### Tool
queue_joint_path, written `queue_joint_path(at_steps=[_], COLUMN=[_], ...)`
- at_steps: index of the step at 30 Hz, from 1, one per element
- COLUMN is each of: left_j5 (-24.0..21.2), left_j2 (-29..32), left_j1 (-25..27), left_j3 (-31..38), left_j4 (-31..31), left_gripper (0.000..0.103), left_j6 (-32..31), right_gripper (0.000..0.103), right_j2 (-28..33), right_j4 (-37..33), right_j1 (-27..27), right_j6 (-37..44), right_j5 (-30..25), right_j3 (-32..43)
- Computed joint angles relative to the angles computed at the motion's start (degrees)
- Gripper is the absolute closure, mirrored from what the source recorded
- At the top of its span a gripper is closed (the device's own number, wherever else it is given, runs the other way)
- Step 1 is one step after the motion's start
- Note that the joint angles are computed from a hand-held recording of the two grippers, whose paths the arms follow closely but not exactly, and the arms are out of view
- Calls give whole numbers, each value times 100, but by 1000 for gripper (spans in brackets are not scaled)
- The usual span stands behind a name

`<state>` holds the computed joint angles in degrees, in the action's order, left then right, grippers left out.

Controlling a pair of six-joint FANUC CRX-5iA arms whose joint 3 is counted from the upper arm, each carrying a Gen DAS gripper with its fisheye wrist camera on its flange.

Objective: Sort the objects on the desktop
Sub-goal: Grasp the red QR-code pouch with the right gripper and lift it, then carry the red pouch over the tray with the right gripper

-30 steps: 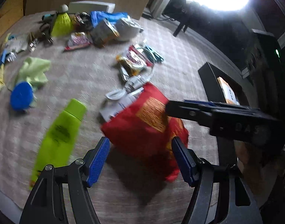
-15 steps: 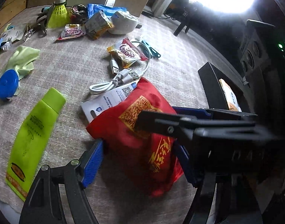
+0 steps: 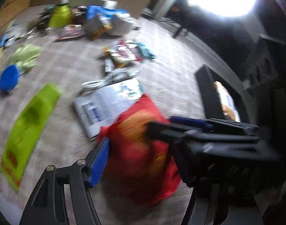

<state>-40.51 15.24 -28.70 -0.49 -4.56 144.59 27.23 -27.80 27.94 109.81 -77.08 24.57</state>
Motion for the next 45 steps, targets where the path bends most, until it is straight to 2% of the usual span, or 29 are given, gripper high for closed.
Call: queue_joint_path(at_steps=[2,4,9,10,13,17,22,26,34,41,45], left_j5=[-238,-329,165,269,158,380,225,68,-99,-202,-398], left_j2=[-81,-100,-72,-55,16,-38,27,132,420,1068,1648], left_j1=[-71,-83,13,-7,-72,-28,-108,-171,-260,-354,-424], left_j3=[29,1,-416,-443,-274,-416,-172,172,876,1927,2790], left_j4=[-203,-156,677,709,513,697,520,350,388,708,1008], left_gripper=[32,28,28,28,28,32,32,32,32,32,32], left_j6=[220,172,-322,-348,-251,-289,-243,-317,-794,-1578,-2087], right_gripper=[56,54,50,48,45,44,44,44,48,48,48], right_j2=[15,-2,-4,16,54,87,-70,-199,-451,-575,-585], right_j4=[-102,-163,59,61,-19,-193,-256,-259,-283,-260,-141], right_j1=[-91,-141,-37,-27,-55,-118,-153,-199,-525,-1026,-1334], right_j6=[-5,58,203,216,196,225,329,319,218,-12,-148], right_j5=[-52,-82,-145,-186,-262,-465,-417,-299,-72,63,171], right_j3=[51,73,17,10,14,75,-68,-119,-88,135,274])
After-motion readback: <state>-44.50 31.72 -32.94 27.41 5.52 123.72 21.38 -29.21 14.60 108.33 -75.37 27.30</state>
